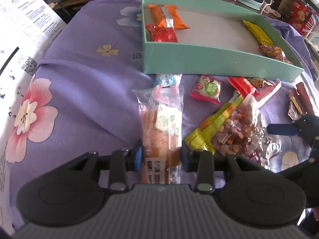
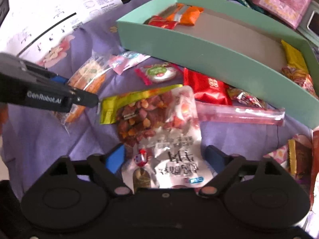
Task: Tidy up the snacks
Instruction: 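Grasp the nut pouch with the right tool while the left tool grasps the clear-wrapped cake, then carry both items into the green box and open both tools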
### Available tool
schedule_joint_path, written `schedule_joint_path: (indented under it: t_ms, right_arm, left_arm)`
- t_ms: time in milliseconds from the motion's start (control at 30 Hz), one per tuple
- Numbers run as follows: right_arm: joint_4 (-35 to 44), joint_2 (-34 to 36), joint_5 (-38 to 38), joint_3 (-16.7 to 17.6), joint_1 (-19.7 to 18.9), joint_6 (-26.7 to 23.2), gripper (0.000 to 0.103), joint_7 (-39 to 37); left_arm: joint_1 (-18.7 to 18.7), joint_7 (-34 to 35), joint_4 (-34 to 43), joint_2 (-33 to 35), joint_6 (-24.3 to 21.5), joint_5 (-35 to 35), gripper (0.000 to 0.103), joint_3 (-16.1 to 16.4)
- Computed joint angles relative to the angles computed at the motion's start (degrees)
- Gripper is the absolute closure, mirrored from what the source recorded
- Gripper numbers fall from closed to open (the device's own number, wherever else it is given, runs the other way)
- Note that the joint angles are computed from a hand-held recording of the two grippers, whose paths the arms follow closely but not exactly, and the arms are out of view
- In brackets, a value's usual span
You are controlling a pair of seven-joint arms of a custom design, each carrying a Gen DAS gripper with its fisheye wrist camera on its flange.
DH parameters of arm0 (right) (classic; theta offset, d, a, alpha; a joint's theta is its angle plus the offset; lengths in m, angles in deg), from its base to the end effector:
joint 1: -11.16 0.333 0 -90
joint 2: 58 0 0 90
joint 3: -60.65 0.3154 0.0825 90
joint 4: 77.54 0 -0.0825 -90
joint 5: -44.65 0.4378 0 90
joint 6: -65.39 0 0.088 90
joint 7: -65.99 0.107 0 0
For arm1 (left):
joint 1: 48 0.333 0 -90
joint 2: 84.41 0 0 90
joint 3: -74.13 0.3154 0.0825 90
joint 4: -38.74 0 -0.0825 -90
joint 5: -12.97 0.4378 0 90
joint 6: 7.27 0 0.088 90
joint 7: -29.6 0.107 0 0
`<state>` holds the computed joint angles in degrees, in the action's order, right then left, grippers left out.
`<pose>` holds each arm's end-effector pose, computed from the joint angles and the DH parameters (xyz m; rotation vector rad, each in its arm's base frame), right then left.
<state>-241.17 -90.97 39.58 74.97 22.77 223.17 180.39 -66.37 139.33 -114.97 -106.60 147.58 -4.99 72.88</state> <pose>0.3734 0.1716 0.3580 -2.0306 1.8490 -0.4680 0.4387 -0.1447 0.3632 -1.5770 2.4583 -0.6129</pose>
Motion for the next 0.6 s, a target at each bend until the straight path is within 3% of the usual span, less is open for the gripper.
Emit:
schedule_joint_path:
  t_ms: [133,367,600]
  right_arm:
    - [-0.2,-0.7,-0.4,0.1,0.5,-0.1,0.023,-0.6]
    - [-2.3,-5.5,2.6,-1.9,1.4,-2.5,0.023,-0.8]
    - [-3.1,-9.6,3.0,-2.2,-0.1,-3.3,0.023,-1.8]
  left_arm:
    - [0.3,-0.9,-0.1,-0.2,0.1,0.5,0.067,-0.5]
    - [-0.3,-1.4,-0.8,-2.2,-0.8,-0.2,0.067,0.4]
    - [-1.8,-0.7,-0.7,-5.2,-0.8,-1.4,0.067,1.4]
